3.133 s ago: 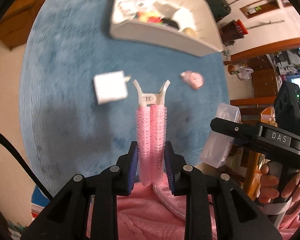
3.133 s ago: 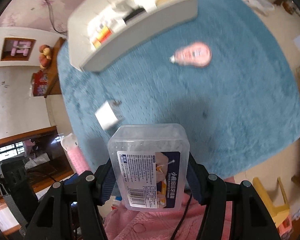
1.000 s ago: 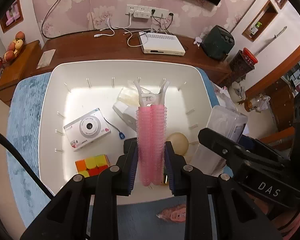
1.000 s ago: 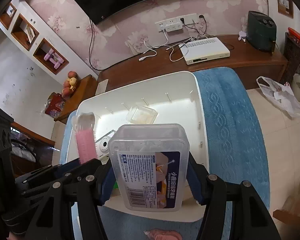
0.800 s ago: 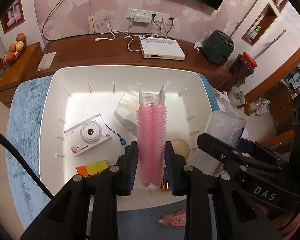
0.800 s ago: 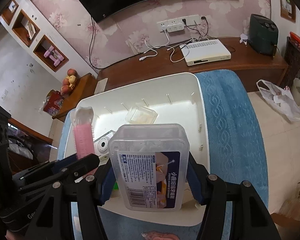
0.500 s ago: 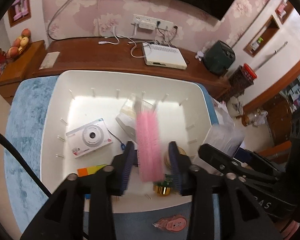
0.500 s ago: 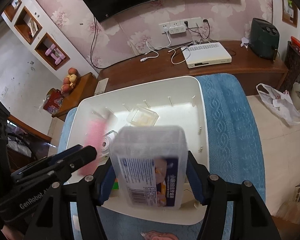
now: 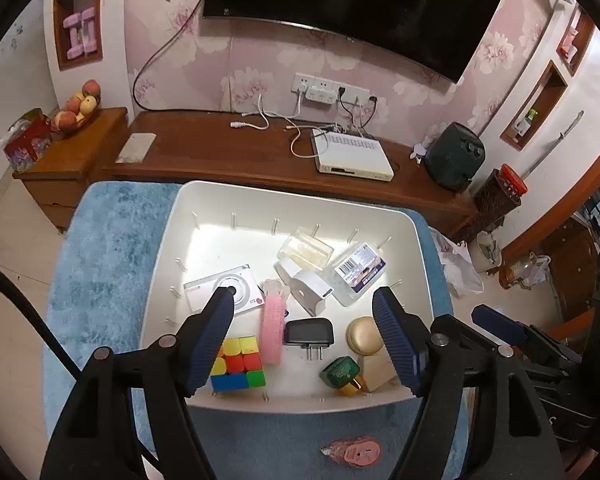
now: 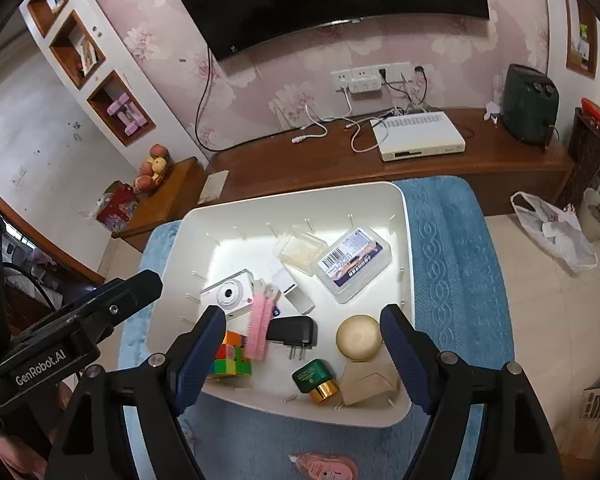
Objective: Organize rigid objects
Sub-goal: 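Open both grippers to drop the rollers and clear box into the bin, then raise both grippers and move back over the charger and tape dispenser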
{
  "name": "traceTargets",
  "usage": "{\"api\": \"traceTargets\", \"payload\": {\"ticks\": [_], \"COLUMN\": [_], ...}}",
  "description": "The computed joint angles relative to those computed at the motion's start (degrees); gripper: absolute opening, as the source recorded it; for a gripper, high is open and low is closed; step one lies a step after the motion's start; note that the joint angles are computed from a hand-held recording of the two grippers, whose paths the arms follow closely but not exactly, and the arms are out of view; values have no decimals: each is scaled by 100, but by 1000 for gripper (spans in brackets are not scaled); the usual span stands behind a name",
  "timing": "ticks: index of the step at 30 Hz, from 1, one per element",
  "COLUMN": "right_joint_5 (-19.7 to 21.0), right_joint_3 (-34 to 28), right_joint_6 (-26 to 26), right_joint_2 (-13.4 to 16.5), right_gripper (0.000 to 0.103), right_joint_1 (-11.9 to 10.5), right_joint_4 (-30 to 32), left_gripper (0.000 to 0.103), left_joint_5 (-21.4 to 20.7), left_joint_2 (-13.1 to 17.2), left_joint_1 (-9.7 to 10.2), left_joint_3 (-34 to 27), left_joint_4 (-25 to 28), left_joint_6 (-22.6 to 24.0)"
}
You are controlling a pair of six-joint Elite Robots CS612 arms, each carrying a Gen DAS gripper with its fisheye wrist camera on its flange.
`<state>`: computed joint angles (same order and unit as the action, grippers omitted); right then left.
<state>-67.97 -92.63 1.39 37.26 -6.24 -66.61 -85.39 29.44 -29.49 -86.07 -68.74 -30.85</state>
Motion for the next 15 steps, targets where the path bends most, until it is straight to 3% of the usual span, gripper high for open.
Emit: {"api": "traceTargets", "payload": {"ticks": [15], "right_joint_5": [-67], "right_joint_3": [-616], "right_joint_6": [-188], "right_joint_2": [-25], "right_gripper": [82], "right_joint_1": [15], "right_joint_4": [354], "left_gripper": [77], "left_joint_5": [707], "left_joint_2": [-17], "left_joint_1": [-166], "left_joint_3": [-769], "left_joint_4": [659], "left_joint_6": [-241]}}
